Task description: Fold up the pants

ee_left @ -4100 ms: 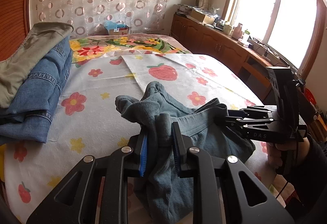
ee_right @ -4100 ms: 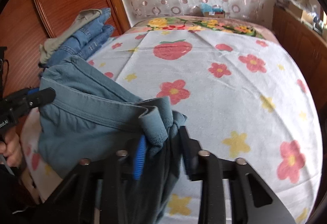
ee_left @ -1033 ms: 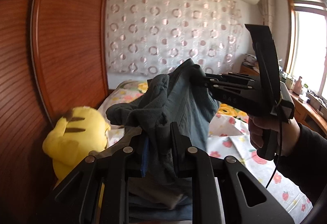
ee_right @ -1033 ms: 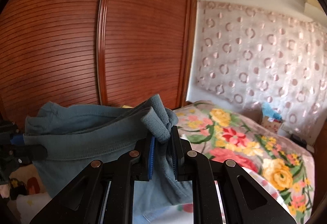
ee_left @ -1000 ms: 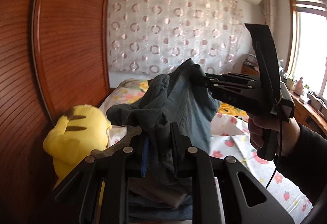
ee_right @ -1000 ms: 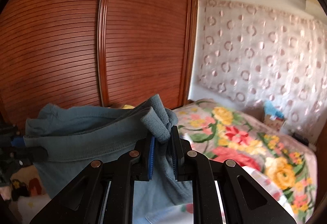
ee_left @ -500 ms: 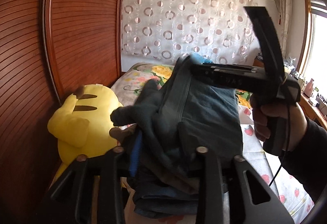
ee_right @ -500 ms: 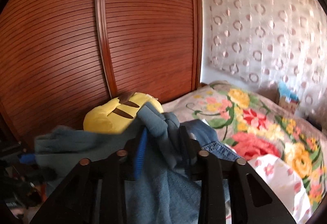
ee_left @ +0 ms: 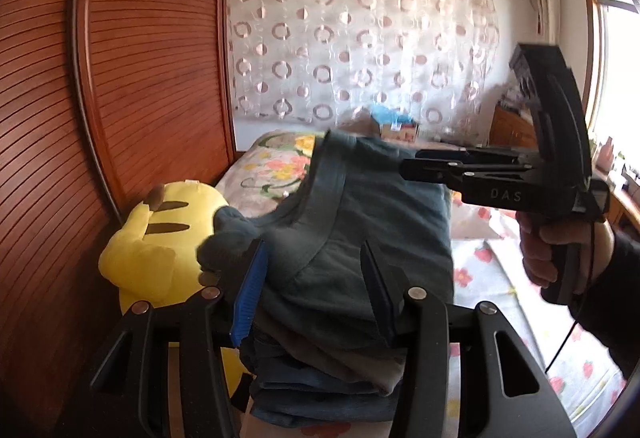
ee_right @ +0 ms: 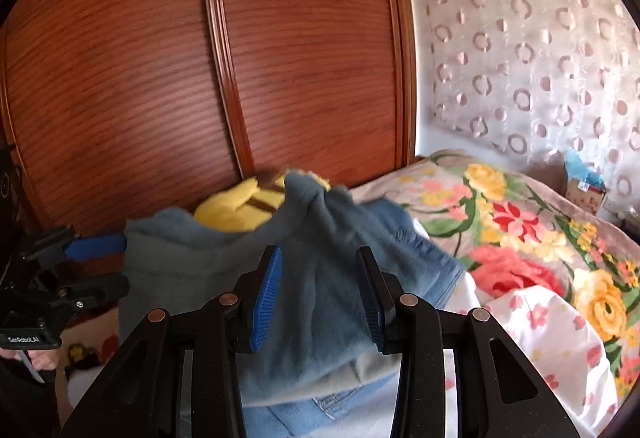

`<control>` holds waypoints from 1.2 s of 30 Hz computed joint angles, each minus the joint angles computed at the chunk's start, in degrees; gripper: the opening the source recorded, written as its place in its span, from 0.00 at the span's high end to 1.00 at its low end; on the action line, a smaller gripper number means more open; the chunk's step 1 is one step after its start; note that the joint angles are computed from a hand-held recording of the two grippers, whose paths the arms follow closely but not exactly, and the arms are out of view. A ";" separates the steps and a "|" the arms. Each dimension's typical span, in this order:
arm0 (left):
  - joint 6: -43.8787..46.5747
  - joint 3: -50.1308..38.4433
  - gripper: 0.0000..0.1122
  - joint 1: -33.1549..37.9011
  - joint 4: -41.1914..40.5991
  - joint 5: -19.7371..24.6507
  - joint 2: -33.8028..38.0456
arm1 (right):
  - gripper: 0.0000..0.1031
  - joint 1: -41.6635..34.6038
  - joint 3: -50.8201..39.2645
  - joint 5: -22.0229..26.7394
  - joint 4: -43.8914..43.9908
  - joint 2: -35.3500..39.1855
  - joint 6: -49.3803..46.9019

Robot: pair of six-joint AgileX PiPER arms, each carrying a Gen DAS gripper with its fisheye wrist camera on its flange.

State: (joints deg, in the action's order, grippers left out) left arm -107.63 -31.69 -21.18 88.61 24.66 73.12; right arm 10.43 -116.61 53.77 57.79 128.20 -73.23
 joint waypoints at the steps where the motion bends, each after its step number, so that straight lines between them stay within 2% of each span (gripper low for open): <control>1: 0.16 -0.23 0.56 0.00 -0.29 0.12 1.03 | 0.61 0.12 -3.16 0.57 -1.79 1.75 1.93; 4: -1.95 -0.25 0.56 2.52 1.23 -1.72 3.65 | 0.62 0.92 -11.71 1.40 -6.98 6.25 8.73; 8: -5.16 -0.04 0.56 5.01 4.38 -3.50 5.89 | 0.62 2.24 -27.45 5.77 -12.00 14.27 18.38; 10: -5.45 0.18 0.56 5.07 4.57 -3.63 5.89 | 0.62 2.68 -28.94 5.99 -12.52 15.21 19.32; 18: -3.13 1.06 0.56 4.21 1.72 -3.06 3.31 | 0.61 2.72 -1.93 -4.99 -3.63 1.59 6.64; 23: 0.10 2.76 0.56 1.23 -2.61 -0.12 -0.22 | 0.61 2.31 12.11 -8.59 2.01 -6.16 -0.19; 34: 8.02 5.47 0.56 -3.45 -11.59 4.51 -6.84 | 0.61 1.24 28.14 -11.61 9.09 -16.09 -8.30; 35: 8.76 5.74 0.54 -3.84 -12.39 4.86 -7.51 | 0.61 1.16 29.44 -11.91 9.77 -16.88 -9.26; 36: 8.99 6.14 0.43 -4.36 -12.81 5.25 -8.30 | 0.61 1.09 30.63 -12.16 10.24 -17.68 -9.91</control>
State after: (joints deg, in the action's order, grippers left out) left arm -98.64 -25.55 -25.54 75.80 29.91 64.82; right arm 11.52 -85.98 41.61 68.03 110.52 -83.14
